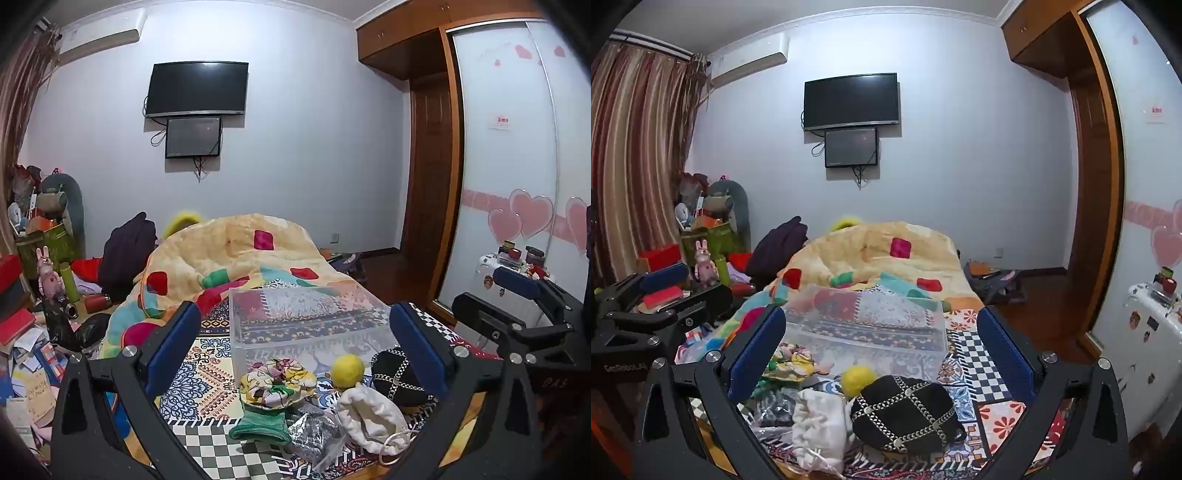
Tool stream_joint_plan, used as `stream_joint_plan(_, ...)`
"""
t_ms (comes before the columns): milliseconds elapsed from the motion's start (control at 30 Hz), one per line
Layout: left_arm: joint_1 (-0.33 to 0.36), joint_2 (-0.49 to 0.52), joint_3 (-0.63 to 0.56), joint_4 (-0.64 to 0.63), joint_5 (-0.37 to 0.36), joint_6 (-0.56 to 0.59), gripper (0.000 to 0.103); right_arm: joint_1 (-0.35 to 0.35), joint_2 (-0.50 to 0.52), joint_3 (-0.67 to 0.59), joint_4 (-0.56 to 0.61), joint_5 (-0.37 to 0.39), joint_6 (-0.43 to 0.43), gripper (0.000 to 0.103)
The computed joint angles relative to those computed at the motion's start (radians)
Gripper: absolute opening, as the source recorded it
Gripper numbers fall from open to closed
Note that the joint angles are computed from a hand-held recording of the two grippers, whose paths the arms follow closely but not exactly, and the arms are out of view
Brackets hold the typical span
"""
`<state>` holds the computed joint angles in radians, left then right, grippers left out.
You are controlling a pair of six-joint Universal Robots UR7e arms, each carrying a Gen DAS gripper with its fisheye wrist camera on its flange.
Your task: Organize soft objects
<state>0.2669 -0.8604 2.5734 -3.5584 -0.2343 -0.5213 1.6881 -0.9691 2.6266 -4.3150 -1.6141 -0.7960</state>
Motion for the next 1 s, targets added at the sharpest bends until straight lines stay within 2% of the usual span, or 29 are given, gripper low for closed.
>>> stream_joint_plan(67, -0.002, 0.013, 0.0, -0.04, 0.001, 0.022, 0.103, 0.004, 0.0, 0.003, 0.002, -0.003, 0.007, 0.103)
stream_joint_plan(133, -0.005, 0.015, 0.001, -0.038, 0.007, 0.019, 0.103, 0.018, 0.004, 0.006, 0.0, -0.018, 0.014, 0.103)
stream_joint_plan(167, -0.008, 0.014, 0.002, -0.023, 0.012, 0.009, 0.103, 0.0, -0.025, 0.003, 0.046, -0.001, 0.045, 0.103)
stream_joint_plan(267, -0.018, 0.034, -0.001, -0.013, 0.021, -0.007, 0.103, -0.004, -0.019, 0.003, 0.03, 0.004, 0.035, 0.103)
stream_joint_plan(333, -0.004, 0.067, -0.01, -0.077, 0.016, 0.037, 0.103, -0.001, -0.022, 0.003, 0.033, 0.002, 0.037, 0.103)
stream_joint_plan(400, -0.009, 0.078, -0.011, -0.079, 0.018, 0.032, 0.103, -0.003, -0.019, 0.002, 0.03, 0.005, 0.036, 0.103)
stream_joint_plan(500, 0.01, 0.091, -0.026, -0.138, 0.01, 0.086, 0.103, -0.02, -0.02, 0.01, 0.02, 0.022, 0.03, 0.103)
stream_joint_plan(533, 0.007, 0.062, -0.014, -0.135, 0.006, 0.096, 0.103, -0.023, -0.019, 0.009, 0.02, 0.025, 0.029, 0.103)
stream_joint_plan(1000, 0.0, 0.062, -0.016, -0.168, 0.011, 0.129, 0.103, -0.005, -0.015, 0.012, 0.01, 0.018, 0.038, 0.103)
